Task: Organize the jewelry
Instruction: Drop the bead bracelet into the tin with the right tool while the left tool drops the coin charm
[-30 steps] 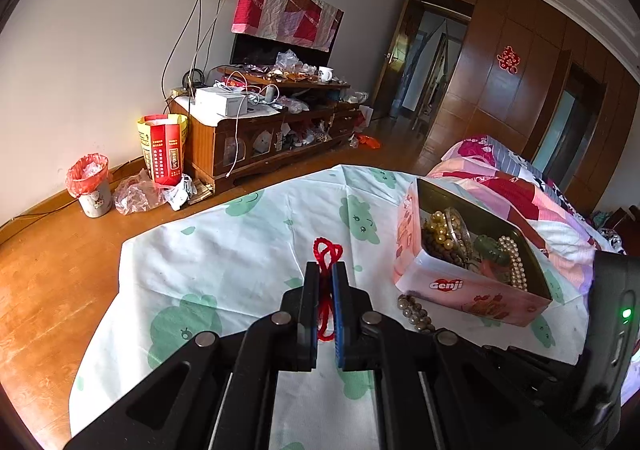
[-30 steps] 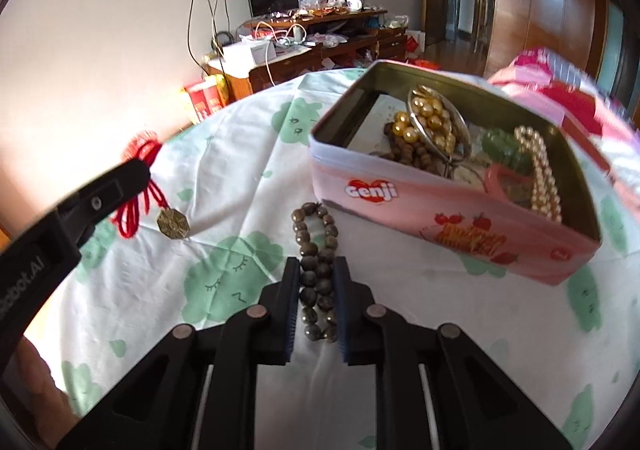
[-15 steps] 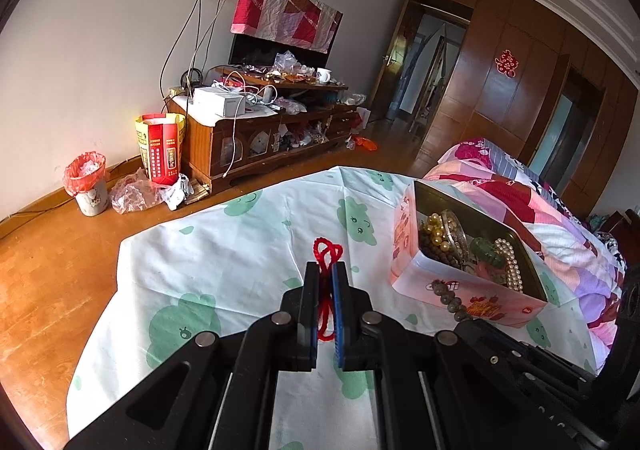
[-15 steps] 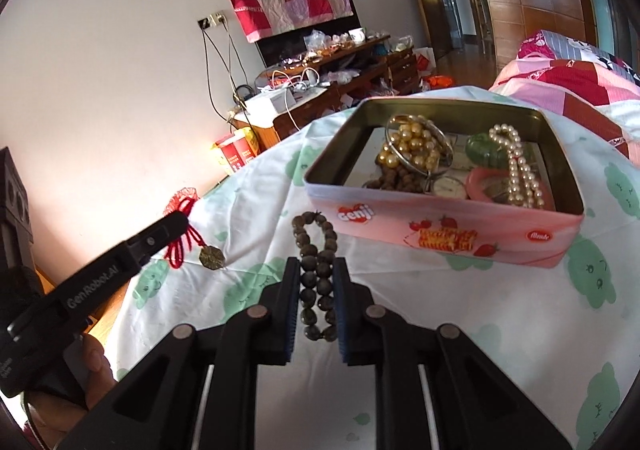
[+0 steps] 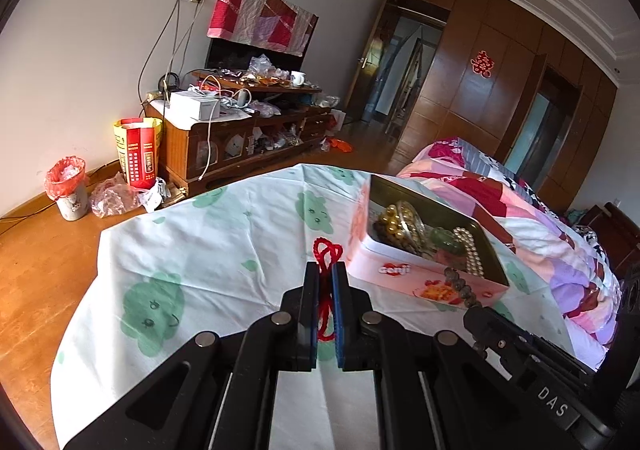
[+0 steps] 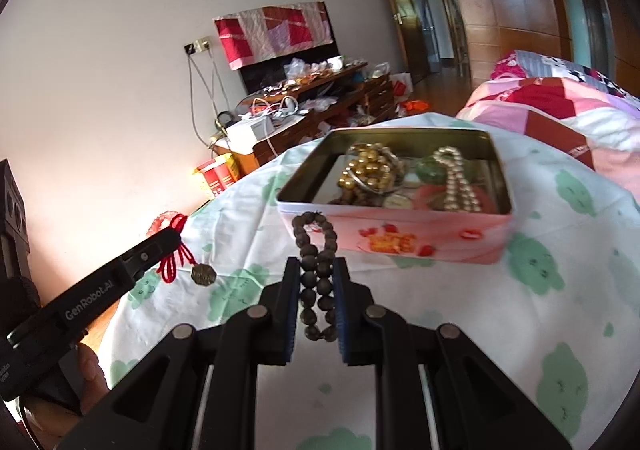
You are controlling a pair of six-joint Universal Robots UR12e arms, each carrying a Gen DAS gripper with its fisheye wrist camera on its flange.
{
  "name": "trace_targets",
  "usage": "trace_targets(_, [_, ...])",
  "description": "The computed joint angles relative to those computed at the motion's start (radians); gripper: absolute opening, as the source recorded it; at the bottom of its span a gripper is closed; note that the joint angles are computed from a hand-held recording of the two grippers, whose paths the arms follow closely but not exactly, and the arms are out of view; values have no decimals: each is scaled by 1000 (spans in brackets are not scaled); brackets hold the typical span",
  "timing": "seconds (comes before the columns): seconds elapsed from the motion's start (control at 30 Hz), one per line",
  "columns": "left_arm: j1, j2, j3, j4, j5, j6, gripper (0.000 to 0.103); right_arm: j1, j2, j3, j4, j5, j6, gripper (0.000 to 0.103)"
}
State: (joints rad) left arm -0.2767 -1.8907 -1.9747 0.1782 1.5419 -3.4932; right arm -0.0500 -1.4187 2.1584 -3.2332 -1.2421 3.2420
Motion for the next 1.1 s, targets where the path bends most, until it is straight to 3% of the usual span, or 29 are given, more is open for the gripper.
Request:
trace_targets(0.13, [-19,6,0,-2,-17,31,5,-3,-13,16,-30,-41,13,19])
trace_targets(0.37, [-14,13,-11,73,-149,50,5,-21,-44,45,-64,-100,21,19])
trace_targets(1.1, [-48,-61,128,54,-192,113,5,-74,-15,-13,-102,-140,39,19])
